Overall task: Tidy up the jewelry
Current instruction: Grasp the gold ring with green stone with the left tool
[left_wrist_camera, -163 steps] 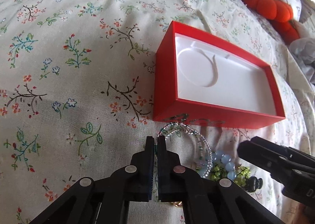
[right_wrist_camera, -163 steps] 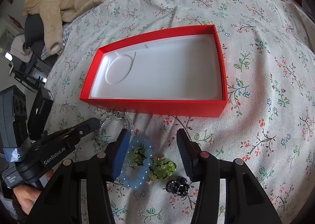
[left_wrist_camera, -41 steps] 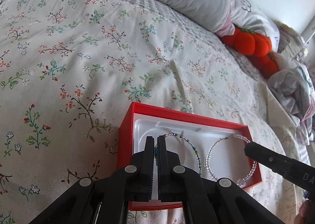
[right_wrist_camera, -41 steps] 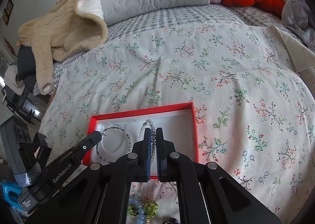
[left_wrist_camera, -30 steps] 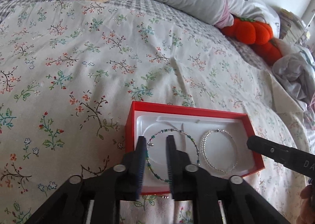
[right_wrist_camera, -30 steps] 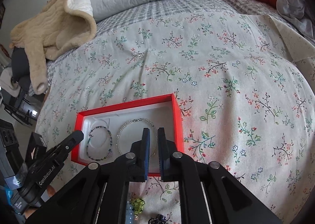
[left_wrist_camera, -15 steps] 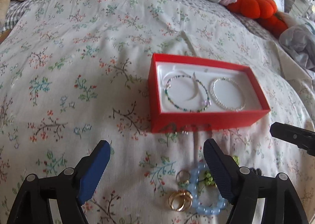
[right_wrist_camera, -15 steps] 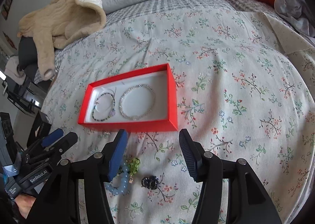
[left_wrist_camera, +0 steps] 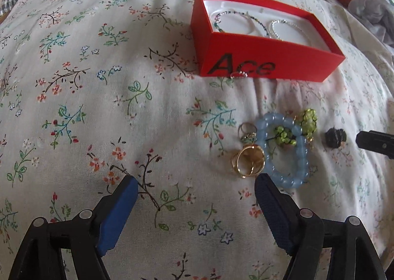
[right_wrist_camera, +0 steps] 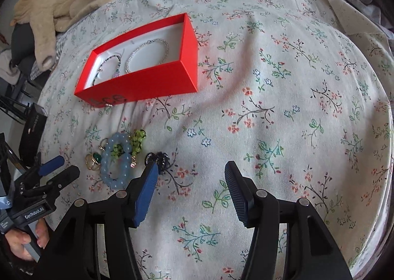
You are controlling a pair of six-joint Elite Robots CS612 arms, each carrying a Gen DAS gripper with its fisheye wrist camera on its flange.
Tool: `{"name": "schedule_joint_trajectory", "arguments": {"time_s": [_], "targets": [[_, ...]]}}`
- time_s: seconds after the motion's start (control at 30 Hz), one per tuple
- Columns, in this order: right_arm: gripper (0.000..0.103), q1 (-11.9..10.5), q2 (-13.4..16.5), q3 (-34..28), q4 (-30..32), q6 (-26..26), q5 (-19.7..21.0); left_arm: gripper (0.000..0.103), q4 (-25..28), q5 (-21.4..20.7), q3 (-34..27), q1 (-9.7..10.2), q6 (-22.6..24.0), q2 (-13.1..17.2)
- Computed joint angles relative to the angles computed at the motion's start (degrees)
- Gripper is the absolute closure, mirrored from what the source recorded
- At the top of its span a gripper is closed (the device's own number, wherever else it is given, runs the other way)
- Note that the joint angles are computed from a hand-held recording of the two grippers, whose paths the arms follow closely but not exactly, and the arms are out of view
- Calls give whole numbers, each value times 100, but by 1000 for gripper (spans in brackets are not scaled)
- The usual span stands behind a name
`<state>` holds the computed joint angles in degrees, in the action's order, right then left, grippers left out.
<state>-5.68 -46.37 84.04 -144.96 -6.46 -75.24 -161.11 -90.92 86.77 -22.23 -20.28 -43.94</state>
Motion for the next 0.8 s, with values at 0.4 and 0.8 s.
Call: {"name": "schedule_joint_trajectory", "arguments": {"time_s": [0.4, 0.8], "targets": [[44, -18, -11, 136, 117, -329, -319, 40, -585, 119, 198, -143, 1188, 52], [43, -59, -78, 246, 112, -473, -298, 67, -786, 16, 37, -161, 1255, 189]]}}
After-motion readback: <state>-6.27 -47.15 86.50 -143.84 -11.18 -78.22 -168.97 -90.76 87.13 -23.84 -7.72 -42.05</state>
